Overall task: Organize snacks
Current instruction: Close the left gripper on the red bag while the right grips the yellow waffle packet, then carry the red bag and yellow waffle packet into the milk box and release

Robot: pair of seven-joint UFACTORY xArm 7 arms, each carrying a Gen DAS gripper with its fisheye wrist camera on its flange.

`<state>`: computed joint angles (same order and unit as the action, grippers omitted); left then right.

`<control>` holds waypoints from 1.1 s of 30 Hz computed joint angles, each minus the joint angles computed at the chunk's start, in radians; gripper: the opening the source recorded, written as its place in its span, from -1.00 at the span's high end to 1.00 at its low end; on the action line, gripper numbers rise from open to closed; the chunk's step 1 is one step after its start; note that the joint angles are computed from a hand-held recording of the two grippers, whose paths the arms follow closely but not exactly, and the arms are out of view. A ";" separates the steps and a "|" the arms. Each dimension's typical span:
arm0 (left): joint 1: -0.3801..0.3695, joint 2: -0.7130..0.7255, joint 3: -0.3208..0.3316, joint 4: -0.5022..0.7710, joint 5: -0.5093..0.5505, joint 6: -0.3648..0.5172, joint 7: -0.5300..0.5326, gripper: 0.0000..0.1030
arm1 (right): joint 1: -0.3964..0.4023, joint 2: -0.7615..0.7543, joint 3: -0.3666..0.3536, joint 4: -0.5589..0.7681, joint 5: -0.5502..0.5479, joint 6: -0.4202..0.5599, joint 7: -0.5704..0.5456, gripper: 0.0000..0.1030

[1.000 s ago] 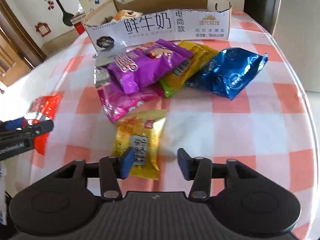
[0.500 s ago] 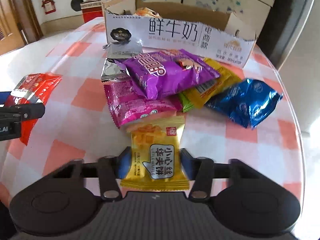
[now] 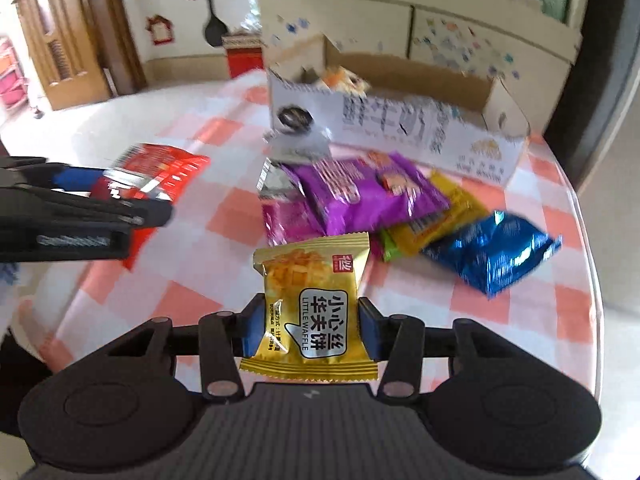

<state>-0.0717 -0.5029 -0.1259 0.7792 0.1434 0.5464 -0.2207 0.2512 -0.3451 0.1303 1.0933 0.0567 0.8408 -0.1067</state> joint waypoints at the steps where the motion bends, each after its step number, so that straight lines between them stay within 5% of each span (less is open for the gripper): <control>1: -0.001 0.000 -0.003 0.004 0.003 0.000 0.002 -0.36 | 0.006 0.000 -0.005 0.003 0.008 -0.008 -0.016 -0.05; 22: 0.025 0.166 -0.031 0.232 0.120 -0.097 0.039 -0.36 | -0.010 0.059 -0.053 0.100 0.055 -0.210 -0.247 -0.05; 33: 0.010 0.359 -0.016 0.430 0.186 -0.132 -0.072 -0.36 | -0.034 0.164 -0.069 0.205 0.099 -0.283 -0.297 -0.06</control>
